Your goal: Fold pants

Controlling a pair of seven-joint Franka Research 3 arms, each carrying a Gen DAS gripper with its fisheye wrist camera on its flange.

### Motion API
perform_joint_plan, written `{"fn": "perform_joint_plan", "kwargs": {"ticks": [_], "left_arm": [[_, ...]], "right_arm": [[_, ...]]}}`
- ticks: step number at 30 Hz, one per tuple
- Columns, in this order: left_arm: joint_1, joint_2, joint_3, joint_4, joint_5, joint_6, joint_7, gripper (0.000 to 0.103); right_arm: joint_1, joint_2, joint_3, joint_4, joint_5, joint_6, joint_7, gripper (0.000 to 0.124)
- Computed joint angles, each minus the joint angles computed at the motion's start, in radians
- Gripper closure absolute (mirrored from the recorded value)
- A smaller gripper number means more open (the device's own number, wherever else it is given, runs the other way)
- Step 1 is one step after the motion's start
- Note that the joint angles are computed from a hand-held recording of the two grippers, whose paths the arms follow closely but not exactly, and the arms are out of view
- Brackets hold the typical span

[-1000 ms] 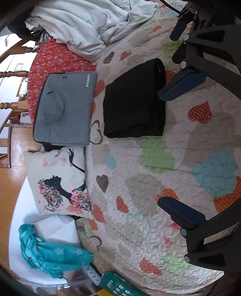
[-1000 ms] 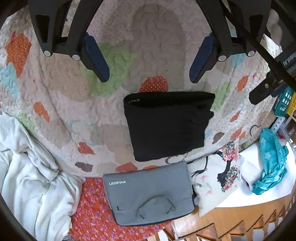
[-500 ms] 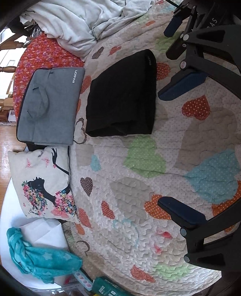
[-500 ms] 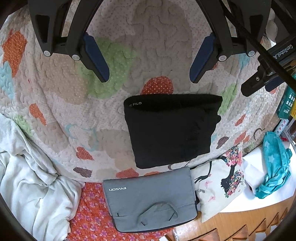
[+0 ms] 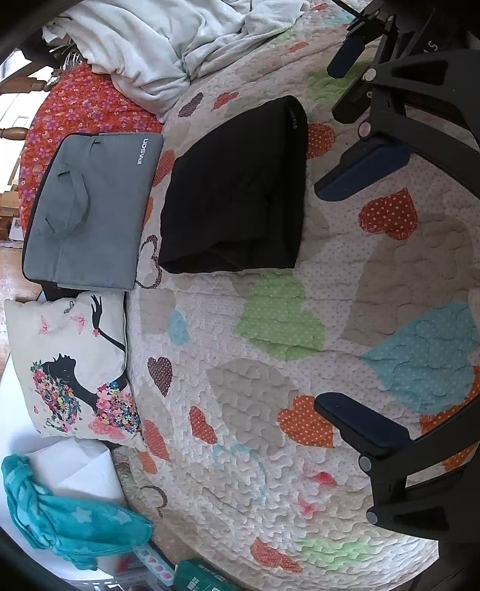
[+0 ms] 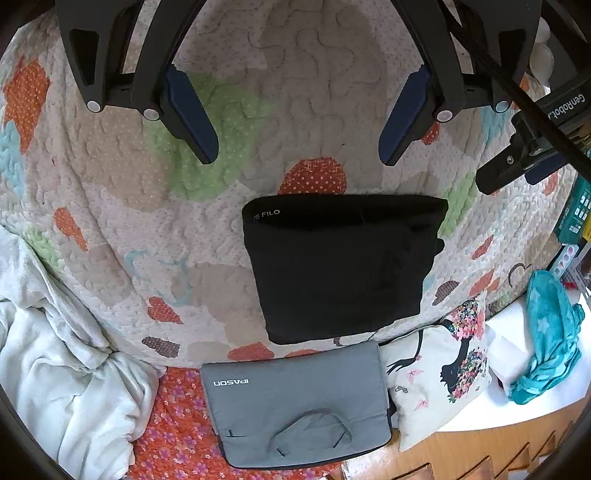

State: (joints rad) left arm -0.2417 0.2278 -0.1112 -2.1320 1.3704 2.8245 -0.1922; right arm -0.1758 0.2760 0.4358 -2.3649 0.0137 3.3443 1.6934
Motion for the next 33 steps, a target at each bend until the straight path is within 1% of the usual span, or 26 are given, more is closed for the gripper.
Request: {"fn": "perform_joint_plan", "kwargs": {"ticks": [5,8,14,20,33], "left_arm": [[-0.001,0.003,0.001,0.001,0.005,0.001,0.005,0.0],[-0.001,0.004,0.001,0.002,0.01,0.004,0.003,0.0],[-0.002,0.008,0.0,0.005,-0.004,0.006,0.016,0.0],[-0.005,0.013,0.004,0.006,-0.013,0.013,0.025,0.0],[-0.005,0.027,0.01,0.01,-0.027,0.037,0.047,0.0]], "right_arm": [[0.001,0.006,-0.001,0.007,0.001,-0.008,-0.006,0.032],[0.017,0.006,-0.014,0.009,0.017,-0.014,-0.016,0.032],[0.024,0.008,-0.018,0.01,0.036,-0.015,-0.037,0.032],[0.073,0.008,-0.057,0.014,0.063,-0.017,-0.073,0.032],[0.084,0.019,-0.06,0.026,0.106,-0.026,-0.12,0.032]]}}
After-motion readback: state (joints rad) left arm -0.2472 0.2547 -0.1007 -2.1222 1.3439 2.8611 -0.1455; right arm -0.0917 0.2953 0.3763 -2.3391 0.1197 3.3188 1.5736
